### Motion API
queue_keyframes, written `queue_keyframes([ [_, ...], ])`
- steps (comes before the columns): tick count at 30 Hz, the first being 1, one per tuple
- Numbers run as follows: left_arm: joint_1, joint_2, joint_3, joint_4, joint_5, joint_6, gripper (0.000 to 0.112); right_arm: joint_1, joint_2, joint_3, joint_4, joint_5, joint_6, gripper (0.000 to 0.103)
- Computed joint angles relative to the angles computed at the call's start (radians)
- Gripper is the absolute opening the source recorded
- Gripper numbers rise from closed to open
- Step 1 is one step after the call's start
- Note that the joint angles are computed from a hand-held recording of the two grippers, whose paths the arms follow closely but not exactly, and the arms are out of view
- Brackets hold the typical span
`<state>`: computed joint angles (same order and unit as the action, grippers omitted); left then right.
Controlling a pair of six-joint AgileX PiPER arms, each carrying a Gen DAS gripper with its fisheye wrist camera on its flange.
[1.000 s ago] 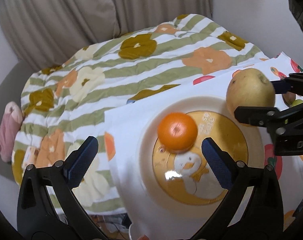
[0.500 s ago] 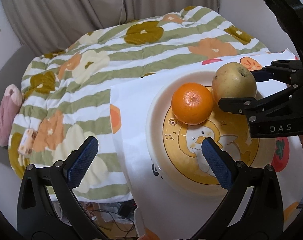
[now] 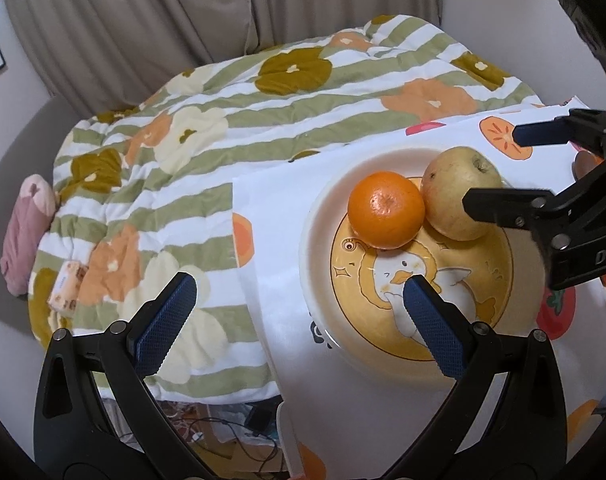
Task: Organize fruits
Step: 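Release the orange with the left tool while the right tool releases the apple, then grasp a tangerine with the left tool while the right tool grasps another tangerine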
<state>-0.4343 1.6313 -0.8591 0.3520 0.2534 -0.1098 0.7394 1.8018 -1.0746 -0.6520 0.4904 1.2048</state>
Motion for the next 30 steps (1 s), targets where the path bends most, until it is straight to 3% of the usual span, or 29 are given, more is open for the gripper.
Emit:
queue_keyframes([
  [8,-0.069,-0.150,0.012,0.115,0.111,-0.186,0.103,0.058,-0.149,0.014,0.023,0.109,-0.032,0.103],
  [12,-0.138,-0.225,0.017,0.127,0.179,-0.273,0.103,0.095,-0.255,0.058,0.015,0.155,-0.015,0.103],
  [15,-0.229,-0.269,0.016,0.209,0.255,-0.422,0.103,0.124,-0.345,0.097,0.028,0.202,-0.006,0.103],
  [22,-0.494,-0.315,-0.008,0.345,0.435,-0.722,0.103,0.262,-0.562,0.191,-0.044,0.468,0.108,0.103],
  [25,-0.612,-0.307,-0.027,0.397,0.506,-0.839,0.103,0.290,-0.678,0.266,-0.022,0.519,0.127,0.103],
  [30,-0.769,-0.251,-0.075,0.446,0.619,-0.997,0.103,0.436,-0.861,0.358,-0.036,0.687,0.207,0.103],
])
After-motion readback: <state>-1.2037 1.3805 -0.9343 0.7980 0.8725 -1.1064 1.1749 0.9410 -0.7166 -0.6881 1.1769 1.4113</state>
